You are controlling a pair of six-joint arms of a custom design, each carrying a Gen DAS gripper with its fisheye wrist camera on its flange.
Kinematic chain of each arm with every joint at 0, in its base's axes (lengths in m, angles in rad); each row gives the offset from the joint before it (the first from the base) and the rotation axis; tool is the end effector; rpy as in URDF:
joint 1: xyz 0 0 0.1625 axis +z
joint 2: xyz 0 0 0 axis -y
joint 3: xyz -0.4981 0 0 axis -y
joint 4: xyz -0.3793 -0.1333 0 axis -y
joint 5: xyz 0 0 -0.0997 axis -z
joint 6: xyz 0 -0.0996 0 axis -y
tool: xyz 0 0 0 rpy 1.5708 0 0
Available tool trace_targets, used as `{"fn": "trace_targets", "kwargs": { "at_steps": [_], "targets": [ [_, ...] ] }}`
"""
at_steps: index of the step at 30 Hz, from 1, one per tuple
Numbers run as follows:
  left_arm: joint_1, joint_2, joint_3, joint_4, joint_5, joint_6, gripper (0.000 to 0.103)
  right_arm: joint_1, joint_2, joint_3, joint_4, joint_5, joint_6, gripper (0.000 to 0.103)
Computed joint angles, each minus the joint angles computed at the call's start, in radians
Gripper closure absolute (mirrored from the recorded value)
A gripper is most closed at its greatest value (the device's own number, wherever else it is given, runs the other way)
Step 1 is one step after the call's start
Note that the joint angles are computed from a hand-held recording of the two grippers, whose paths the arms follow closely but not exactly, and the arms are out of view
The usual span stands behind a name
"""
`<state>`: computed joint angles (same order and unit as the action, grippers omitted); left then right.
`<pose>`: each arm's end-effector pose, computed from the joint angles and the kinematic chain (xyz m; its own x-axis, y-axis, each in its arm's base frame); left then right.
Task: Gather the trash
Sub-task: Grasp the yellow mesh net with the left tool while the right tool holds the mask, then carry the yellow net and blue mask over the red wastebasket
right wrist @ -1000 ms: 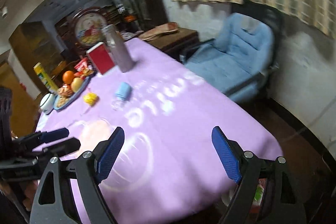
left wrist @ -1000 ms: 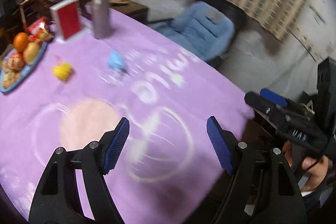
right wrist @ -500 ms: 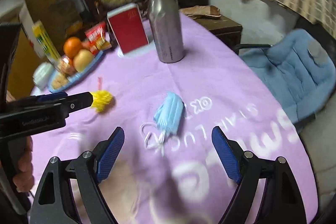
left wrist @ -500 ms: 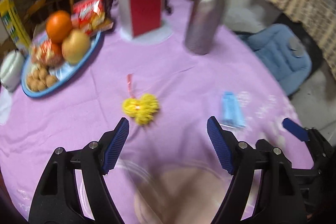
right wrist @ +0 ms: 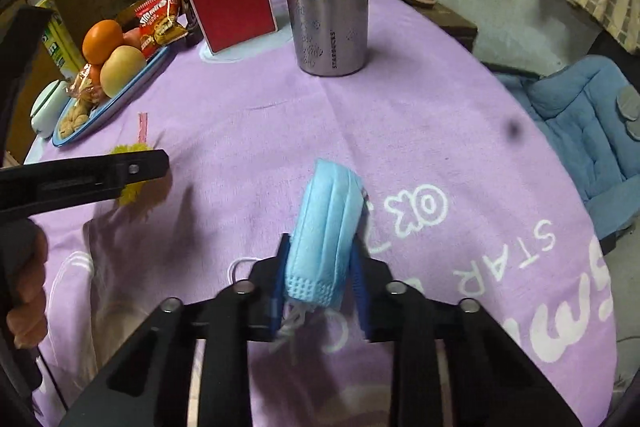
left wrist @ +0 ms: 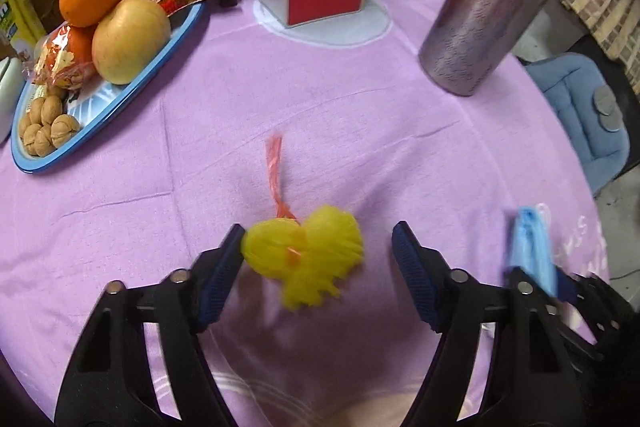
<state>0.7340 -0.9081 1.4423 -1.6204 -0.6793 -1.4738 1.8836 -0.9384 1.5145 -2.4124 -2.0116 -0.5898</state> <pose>-0.3726 -0.6200 0.2602 -0.6686 -0.5212 -0.5303 -0.0874 0.7633 -0.6401 0.3118 -0.6689 0.2969 -0.5786 -0.6534 0.4881 -0.7446 0.6675 0.0109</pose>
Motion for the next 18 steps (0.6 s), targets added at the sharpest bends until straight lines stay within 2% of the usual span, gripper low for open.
{"fn": "trace_targets", "kwargs": {
  "at_steps": [1,3,6,8,13,18],
  "targets": [
    [0.005,0.0,-0.001,0.003,-0.008,0.001,0.056,-0.003,-0.013,0.005,0.006,0.017,0.0,0.087],
    [0.002,-0.003,0.003,0.037,0.001,-0.039,0.062,-0.01,-0.045,0.013,0.025,0.051,0.004,0.087],
    [-0.031,0.009,-0.033,0.179,0.038,-0.102,0.065,-0.022,-0.107,0.041,0.027,0.096,-0.004,0.087],
    [-0.06,0.004,-0.036,0.199,0.041,-0.123,0.065,-0.034,-0.153,0.058,0.042,0.128,-0.001,0.087],
    [-0.137,0.018,-0.044,0.168,0.026,-0.092,0.065,-0.065,-0.277,0.12,0.05,0.174,-0.018,0.087],
    [-0.217,0.095,-0.066,0.065,0.003,0.04,0.065,-0.111,-0.408,0.203,0.041,0.198,-0.054,0.087]
  ]
}}
